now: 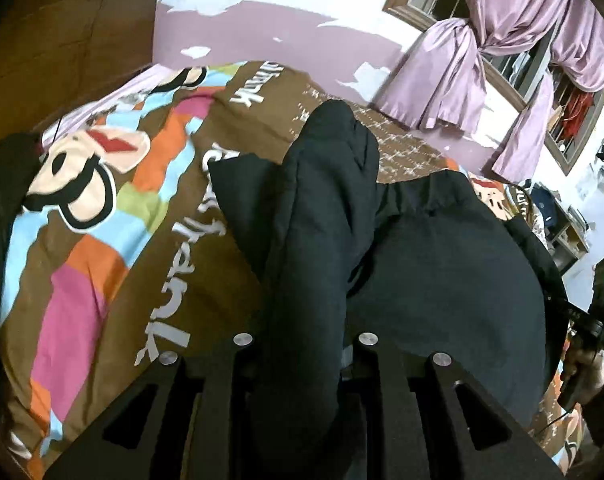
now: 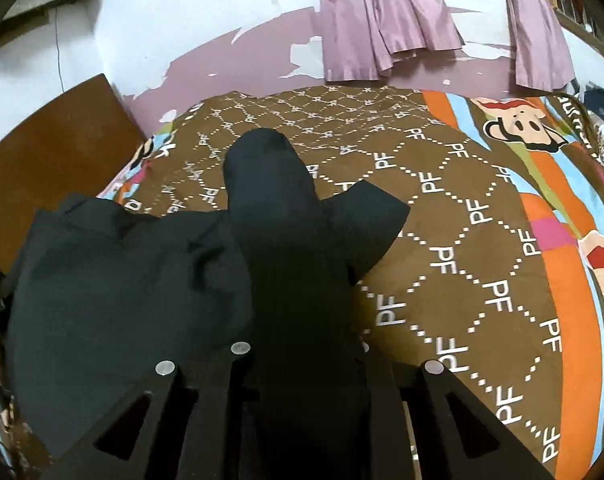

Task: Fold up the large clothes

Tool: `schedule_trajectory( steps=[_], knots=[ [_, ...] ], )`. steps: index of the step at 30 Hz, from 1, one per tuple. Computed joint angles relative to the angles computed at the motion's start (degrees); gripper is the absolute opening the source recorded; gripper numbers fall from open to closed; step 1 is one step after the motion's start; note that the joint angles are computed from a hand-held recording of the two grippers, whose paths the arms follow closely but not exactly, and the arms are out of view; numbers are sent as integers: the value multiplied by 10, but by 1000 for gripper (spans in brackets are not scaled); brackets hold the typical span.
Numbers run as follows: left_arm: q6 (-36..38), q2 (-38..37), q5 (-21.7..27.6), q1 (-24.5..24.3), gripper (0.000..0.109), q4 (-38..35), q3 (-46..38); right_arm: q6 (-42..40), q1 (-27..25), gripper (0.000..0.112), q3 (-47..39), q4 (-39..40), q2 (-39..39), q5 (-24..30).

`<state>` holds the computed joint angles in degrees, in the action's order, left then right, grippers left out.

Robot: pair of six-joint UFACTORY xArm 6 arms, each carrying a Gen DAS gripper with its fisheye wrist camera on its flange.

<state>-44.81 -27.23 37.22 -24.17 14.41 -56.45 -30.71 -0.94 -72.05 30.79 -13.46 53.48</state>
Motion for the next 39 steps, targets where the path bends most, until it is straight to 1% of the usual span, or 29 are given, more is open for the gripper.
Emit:
schedule_trajectory(
  steps=[3,4,5,6,7,9,12,13,15,17,18,19,21,24,30,32,39],
  knots=[
    [3,-5,3,-1,19,7,6,-1,-6,21,4,-1,1,0],
    [4,-2,9,-2,21,13,1,4,-4,22,5,-3,1,-1],
    [-5,3,27,-9,23,32,-8,11,-2,23,7,-9,-1,-4],
    [-11,6,44,-12,28,44,-16,19,0,29,8,-18,-2,-6],
    [-16,10,56,-13,30,51,-23,23,1,34,6,-24,-1,-3],
    [-30,15,72,-16,35,61,-30,27,3,56,6,-27,-2,-1],
    [-49,15,85,-16,43,66,-33,34,8,71,16,-38,-13,-11],
    [-55,14,87,-16,45,66,-33,38,10,74,19,-45,-16,-15],
    [-75,11,96,-19,50,79,-34,42,14,86,23,-51,-21,-23],
    [-95,10,109,-26,64,102,-41,54,19,95,34,-64,-31,-46],
    [-113,7,114,-33,80,131,-42,55,21,96,41,-65,-37,-62],
    [-124,5,114,-38,89,151,-42,53,21,96,44,-63,-40,-68],
    [-155,-3,111,-54,93,212,-40,55,24,98,48,-66,-48,-74],
    [-164,0,126,-74,96,258,-52,50,28,102,59,-57,-66,-85],
    [-184,3,138,-113,101,311,-73,43,35,103,75,-22,-109,-104],
    [-189,2,145,-128,101,325,-82,40,36,103,81,-13,-125,-111],
    [-201,3,163,-172,101,352,-109,38,32,103,89,17,-169,-93]
  ],
)
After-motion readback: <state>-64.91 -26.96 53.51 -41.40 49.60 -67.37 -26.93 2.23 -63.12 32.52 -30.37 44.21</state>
